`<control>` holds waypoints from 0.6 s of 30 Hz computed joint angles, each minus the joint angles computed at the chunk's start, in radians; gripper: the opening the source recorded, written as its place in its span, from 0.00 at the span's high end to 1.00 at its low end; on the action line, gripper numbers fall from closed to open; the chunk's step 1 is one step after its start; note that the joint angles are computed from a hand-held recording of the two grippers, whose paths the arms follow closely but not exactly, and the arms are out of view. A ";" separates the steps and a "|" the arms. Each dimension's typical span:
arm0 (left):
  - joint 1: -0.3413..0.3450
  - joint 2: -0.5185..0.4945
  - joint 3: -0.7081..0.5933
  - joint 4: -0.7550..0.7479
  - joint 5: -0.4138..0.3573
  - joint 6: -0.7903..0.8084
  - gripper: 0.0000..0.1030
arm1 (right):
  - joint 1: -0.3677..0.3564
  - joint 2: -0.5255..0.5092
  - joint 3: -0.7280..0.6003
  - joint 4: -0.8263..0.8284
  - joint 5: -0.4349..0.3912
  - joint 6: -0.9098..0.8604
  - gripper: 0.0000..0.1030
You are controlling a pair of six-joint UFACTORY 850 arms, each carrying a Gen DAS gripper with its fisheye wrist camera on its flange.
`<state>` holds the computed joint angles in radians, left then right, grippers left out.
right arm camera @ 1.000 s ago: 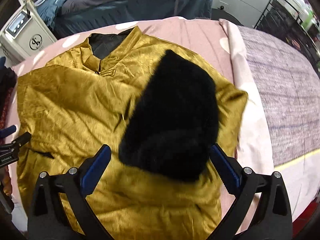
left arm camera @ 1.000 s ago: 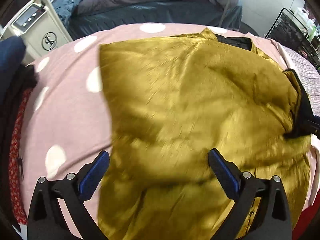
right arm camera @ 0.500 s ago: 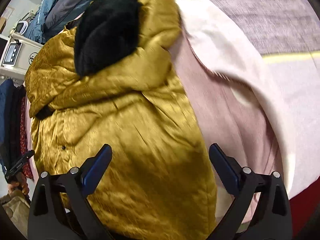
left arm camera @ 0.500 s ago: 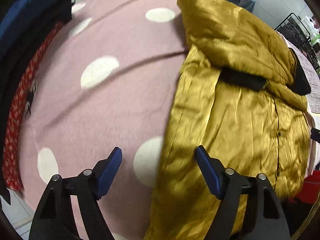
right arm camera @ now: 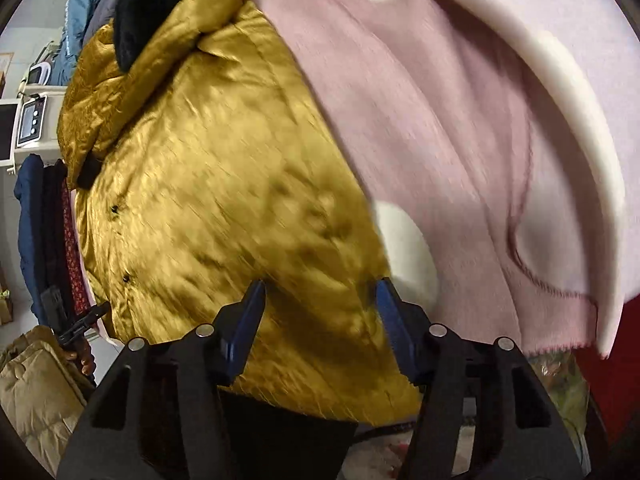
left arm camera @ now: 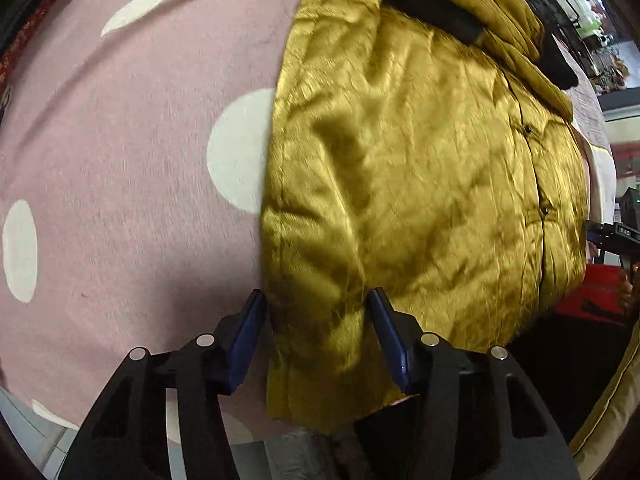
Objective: Fold large clothes
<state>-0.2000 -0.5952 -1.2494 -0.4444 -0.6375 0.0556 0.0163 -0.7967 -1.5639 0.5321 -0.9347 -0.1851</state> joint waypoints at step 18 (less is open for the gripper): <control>0.037 0.033 0.043 -0.114 -0.036 0.100 0.47 | 0.045 0.030 0.087 0.062 -0.024 -0.025 0.44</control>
<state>-0.1626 -0.5622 -1.2068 -0.5585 -0.6730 0.1554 0.0608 -0.7664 -1.4765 0.5940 -0.9588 -0.2103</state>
